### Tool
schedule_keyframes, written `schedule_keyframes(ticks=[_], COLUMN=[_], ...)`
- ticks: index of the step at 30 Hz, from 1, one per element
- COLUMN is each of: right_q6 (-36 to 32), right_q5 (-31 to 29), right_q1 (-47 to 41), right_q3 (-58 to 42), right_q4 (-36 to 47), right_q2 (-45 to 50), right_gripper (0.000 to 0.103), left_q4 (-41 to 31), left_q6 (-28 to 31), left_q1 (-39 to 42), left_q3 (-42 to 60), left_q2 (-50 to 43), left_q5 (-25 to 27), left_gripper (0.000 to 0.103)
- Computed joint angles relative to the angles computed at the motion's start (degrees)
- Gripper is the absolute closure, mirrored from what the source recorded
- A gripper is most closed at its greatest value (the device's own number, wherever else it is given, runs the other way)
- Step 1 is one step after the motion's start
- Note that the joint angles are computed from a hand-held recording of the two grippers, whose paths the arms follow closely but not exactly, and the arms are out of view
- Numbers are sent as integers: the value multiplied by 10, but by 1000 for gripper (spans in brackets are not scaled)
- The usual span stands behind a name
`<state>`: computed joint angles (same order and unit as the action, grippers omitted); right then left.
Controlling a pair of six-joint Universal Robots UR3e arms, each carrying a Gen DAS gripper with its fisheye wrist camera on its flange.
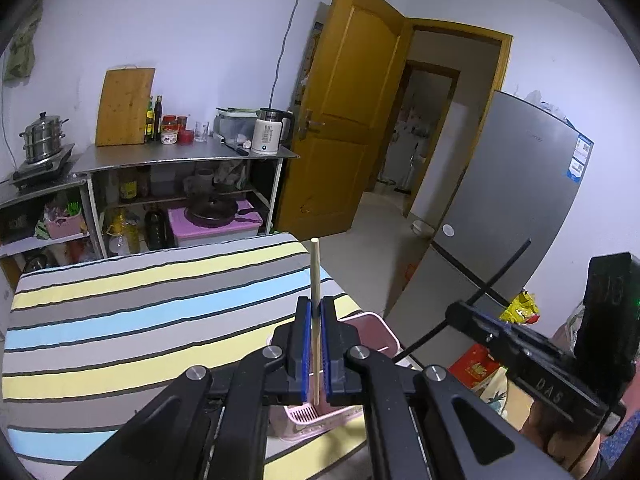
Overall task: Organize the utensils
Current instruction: 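Lower the wooden chopstick into the holder with the left tool while the right tool drops the black one in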
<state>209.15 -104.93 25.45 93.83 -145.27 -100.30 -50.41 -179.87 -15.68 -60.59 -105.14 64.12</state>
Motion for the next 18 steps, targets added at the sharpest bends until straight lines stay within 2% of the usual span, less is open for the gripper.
schedule_keyframes(ticks=[5, 18], right_q6=[4, 17], right_q5=[22, 73], right_q1=[-17, -47], right_q3=[30, 76], right_q4=[-16, -27], right_q2=[9, 42], right_gripper=[98, 98], left_q4=[22, 62], left_q6=[-5, 4], left_q1=[-5, 0], left_q3=[-7, -107], left_q2=[-36, -39], left_q5=[7, 13], left_gripper=[99, 99])
